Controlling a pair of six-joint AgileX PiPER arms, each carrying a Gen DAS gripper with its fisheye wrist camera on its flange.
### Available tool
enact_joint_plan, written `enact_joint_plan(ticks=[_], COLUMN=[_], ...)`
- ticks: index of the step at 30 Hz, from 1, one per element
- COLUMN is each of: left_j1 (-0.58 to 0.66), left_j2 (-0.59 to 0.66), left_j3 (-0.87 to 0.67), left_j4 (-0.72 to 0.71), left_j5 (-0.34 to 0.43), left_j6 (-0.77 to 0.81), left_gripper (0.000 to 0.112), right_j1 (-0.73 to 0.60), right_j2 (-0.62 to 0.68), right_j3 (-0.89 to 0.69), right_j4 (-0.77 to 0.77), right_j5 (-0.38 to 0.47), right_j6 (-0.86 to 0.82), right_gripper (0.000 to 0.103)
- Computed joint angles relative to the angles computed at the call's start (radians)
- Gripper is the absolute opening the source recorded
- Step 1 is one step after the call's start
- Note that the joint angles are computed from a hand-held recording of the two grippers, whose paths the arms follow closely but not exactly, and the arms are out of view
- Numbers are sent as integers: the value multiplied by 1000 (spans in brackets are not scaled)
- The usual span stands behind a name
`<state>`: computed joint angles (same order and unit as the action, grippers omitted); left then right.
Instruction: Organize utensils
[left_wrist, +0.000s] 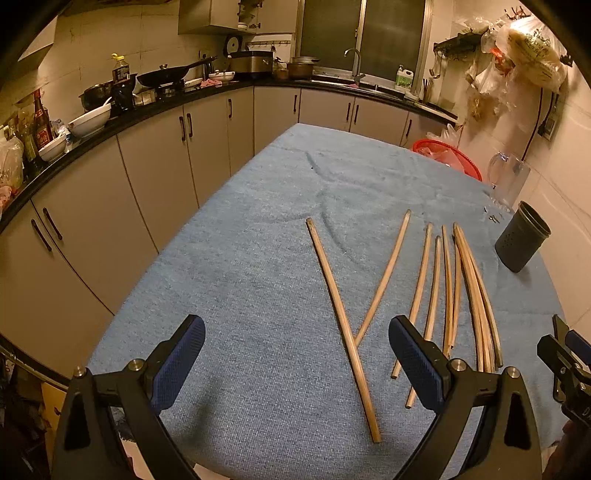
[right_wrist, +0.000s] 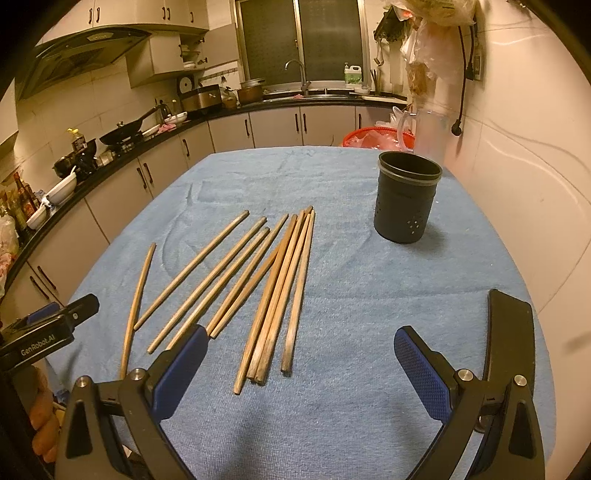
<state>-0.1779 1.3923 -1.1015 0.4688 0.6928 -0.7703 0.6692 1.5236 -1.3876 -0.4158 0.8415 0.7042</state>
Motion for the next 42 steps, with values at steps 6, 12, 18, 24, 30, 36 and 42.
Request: enact_joint_plan(ticks=[6,12,18,24,30,36,42], left_j1=[-3,0,0,53,178,285,234], left_j2=[5,5,8,25,97,328,530], left_j3=[-17,-27,-35,-55,-146,-430,-687], left_j4=[-15,-38,-46,-148,-415,-736,-658], left_j5=[25,43,51,9,11,195,335], left_j6=[21,43,60,180,426,685,597], left_gripper=[99,99,99,99,86,63,43], right_j1=[-3,-4,-15,-52,-103,-204,-276], right_j2=[-2,-5,-7,7,37,94,160], right_j3=[4,8,11,-19,-82,-182,-332], right_j4=[10,13,37,91,204,434,524], right_j5=[-3,-6,-18,-14,5,69,150], right_j6=[-5,-8,-32,-103,-228,-412,-457], right_gripper=[102,102,102,101,96,67,65])
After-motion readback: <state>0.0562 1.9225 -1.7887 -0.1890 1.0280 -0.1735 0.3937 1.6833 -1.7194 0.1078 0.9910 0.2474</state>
